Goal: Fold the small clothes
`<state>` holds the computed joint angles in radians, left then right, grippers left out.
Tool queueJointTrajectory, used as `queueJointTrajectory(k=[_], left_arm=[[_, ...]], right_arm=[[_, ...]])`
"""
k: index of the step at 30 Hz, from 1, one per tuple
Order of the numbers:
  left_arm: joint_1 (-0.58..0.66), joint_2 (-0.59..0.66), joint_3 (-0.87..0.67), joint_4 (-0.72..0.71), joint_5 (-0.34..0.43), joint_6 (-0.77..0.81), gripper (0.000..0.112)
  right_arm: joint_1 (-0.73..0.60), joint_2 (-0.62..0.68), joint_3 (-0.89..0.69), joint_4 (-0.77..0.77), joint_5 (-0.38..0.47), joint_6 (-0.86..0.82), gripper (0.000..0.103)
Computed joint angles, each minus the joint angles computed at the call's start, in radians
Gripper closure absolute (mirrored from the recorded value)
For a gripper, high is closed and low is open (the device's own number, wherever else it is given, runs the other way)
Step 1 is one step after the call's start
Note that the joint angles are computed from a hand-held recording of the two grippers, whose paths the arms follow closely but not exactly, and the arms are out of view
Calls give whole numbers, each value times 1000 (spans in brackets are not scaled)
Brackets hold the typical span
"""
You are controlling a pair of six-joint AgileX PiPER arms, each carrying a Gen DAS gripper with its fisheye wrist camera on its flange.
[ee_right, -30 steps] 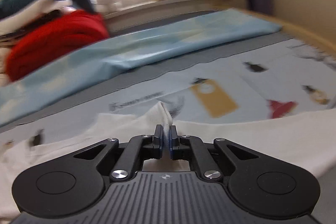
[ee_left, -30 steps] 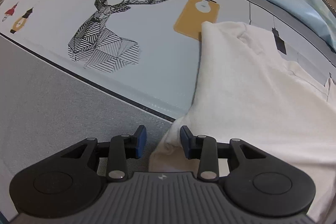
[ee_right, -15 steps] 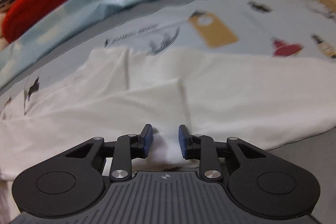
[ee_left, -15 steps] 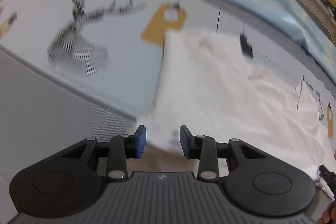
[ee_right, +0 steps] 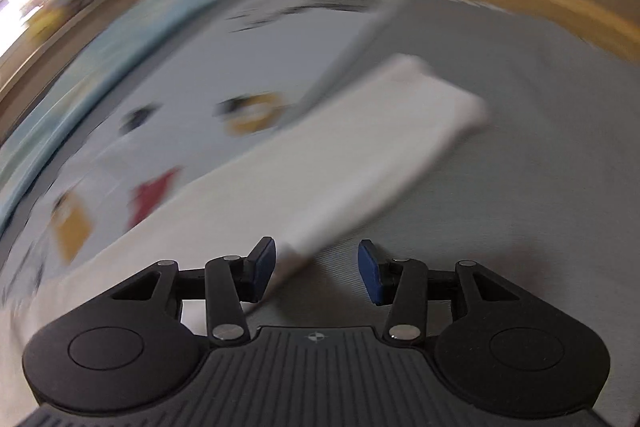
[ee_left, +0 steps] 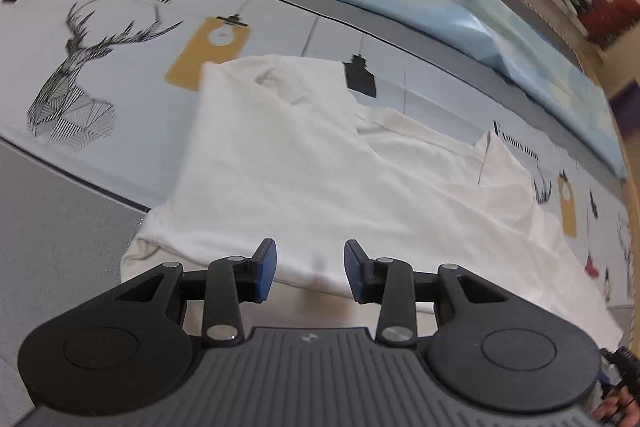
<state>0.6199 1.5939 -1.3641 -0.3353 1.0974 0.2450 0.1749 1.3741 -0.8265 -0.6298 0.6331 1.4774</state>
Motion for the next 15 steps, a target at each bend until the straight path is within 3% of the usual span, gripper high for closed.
queueJointTrajectory(k=[2, 7, 8, 9, 10, 13, 15], left_arm=[[-2, 2, 4, 4, 3, -21, 71], [22, 6, 5, -8, 13, -6, 71], [29, 8, 1, -12, 16, 0, 71], [38, 12, -5, -16, 21, 7, 71], [48, 15, -11, -20, 27, 13, 71], [87, 31, -40, -32, 45, 30, 71], [116, 41, -63, -45, 61, 42, 71]], right_arm=[[-88, -16, 46, 39, -65, -1, 55], [-187, -3, 101, -95, -196, 96, 55], [-199, 6, 111, -145, -226, 147, 57], [-197, 15, 119, -215, -237, 212, 72], [-188, 21, 114, -249, -224, 237, 95], [-148, 32, 87, -280, -170, 287, 98], [-70, 38, 36, -336, -58, 334, 98]])
